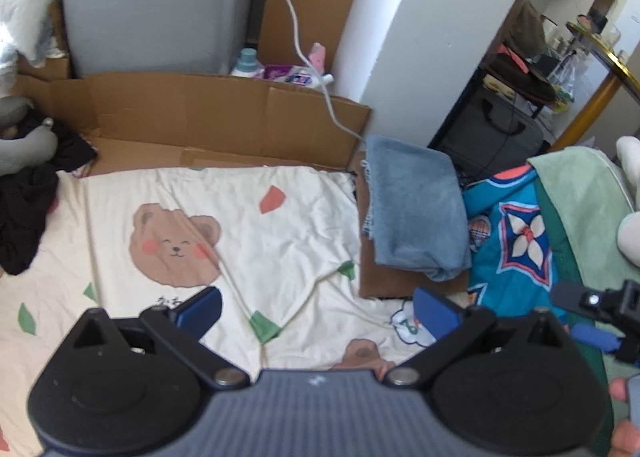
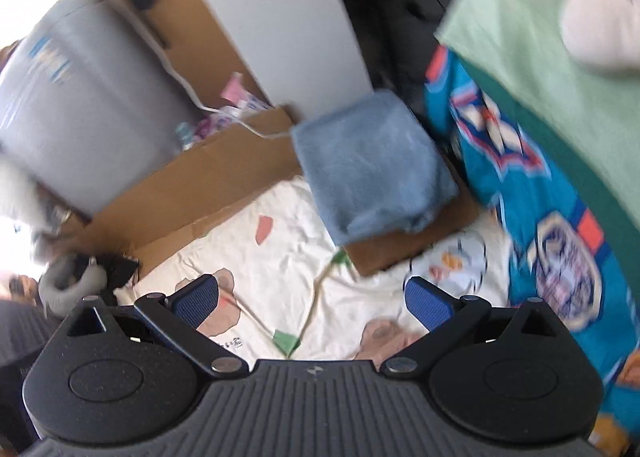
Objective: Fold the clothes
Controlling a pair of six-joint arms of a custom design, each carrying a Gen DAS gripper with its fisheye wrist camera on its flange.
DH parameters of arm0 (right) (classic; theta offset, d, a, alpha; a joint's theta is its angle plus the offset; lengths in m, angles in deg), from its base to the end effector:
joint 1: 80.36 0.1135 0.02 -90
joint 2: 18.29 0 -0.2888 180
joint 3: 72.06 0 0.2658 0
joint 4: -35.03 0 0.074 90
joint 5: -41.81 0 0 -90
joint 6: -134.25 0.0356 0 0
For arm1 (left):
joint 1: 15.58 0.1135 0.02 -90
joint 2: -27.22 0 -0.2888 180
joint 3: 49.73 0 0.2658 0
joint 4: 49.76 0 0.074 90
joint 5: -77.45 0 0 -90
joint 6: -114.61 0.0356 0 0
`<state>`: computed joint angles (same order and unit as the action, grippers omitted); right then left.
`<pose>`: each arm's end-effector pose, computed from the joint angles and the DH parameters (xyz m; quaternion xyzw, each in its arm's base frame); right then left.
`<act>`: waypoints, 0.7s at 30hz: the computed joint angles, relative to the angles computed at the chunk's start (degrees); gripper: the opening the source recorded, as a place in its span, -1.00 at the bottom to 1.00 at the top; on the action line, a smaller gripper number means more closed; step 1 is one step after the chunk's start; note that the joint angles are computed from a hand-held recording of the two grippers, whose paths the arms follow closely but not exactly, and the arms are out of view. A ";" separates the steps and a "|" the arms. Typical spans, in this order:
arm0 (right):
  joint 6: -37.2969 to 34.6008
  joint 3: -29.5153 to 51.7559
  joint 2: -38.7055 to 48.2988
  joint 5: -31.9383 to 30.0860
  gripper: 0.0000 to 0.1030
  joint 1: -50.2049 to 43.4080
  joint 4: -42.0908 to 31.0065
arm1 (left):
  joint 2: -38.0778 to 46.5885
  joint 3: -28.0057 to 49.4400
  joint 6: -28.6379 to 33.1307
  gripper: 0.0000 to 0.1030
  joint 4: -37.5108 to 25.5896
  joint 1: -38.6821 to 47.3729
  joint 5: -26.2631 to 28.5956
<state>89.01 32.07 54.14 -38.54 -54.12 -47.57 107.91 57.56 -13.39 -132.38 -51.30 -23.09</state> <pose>0.2069 0.0954 0.4438 0.1789 0.9222 0.1291 0.3175 0.2245 -0.1534 0.4271 -0.0458 0.9516 -0.1043 0.2855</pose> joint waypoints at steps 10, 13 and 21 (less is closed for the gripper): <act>1.24 1.54 -0.20 3.52 1.00 2.01 -3.73 | -3.28 -0.44 -0.93 1.00 -4.24 -3.15 -4.41; 2.23 1.64 -0.86 7.04 1.00 4.86 -3.62 | -3.81 -0.58 -2.70 1.00 -4.69 -3.80 -4.38; 7.79 1.58 -2.33 13.58 1.00 13.38 -6.54 | -4.08 2.18 -6.89 1.00 -9.42 -8.80 -10.38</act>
<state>96.80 33.65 51.81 -24.96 -40.74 -54.11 103.83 59.74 -20.28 -141.80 -60.09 -33.47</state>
